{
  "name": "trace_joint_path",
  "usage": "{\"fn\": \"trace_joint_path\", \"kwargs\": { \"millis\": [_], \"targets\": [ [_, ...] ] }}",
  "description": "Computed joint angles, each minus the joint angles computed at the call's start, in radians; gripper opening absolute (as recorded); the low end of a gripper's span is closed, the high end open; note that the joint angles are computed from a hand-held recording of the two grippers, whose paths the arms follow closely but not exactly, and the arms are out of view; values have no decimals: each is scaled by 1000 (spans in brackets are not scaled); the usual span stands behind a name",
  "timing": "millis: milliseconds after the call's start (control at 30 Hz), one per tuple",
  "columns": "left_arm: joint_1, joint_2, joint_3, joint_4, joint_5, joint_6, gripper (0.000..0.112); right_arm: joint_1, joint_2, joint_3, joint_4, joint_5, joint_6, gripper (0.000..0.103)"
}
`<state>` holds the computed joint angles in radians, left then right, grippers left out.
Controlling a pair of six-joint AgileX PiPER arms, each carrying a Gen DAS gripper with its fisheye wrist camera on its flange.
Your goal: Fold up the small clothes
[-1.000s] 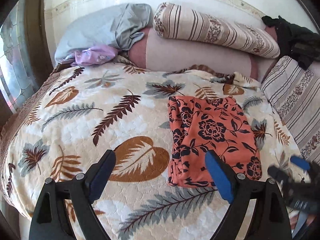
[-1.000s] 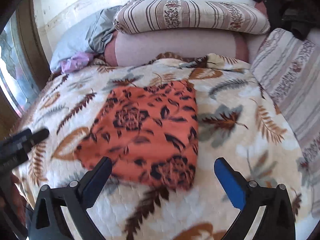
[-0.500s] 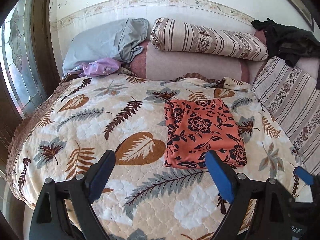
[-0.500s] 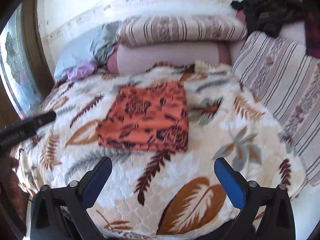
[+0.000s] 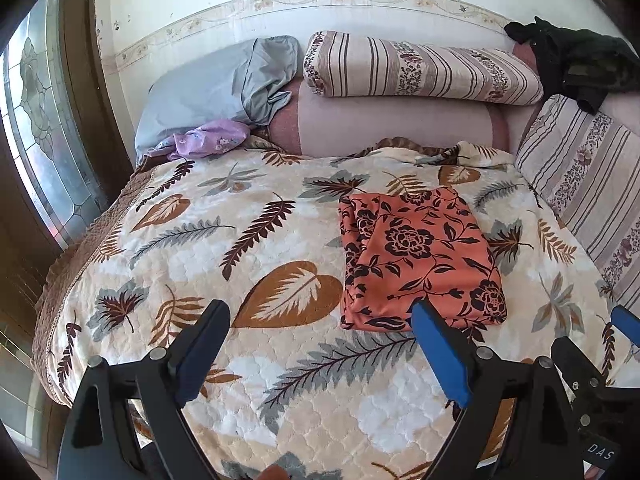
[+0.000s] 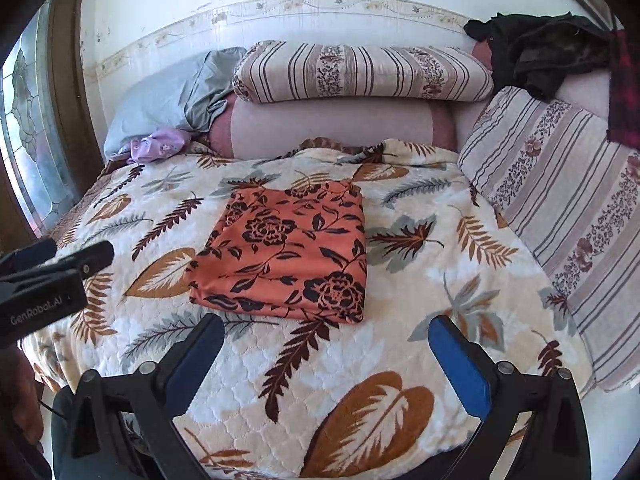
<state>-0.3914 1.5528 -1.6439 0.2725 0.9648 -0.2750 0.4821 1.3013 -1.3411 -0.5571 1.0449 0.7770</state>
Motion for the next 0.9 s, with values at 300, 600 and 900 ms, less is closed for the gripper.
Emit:
{"fn": "trace_joint_path", "kwargs": {
  "millis": [300, 600, 900],
  "targets": [
    [-11, 20, -16, -23, -8, 13, 98, -59, 53, -47, 80, -18, -111, 103],
    [-19, 91, -84, -22, 27, 24, 99, -105, 98, -88, 123, -34, -177, 103],
    [-11, 164, -145, -33, 3, 48, 102, -141, 175, -150, 166, -54, -240, 103]
  ]
}}
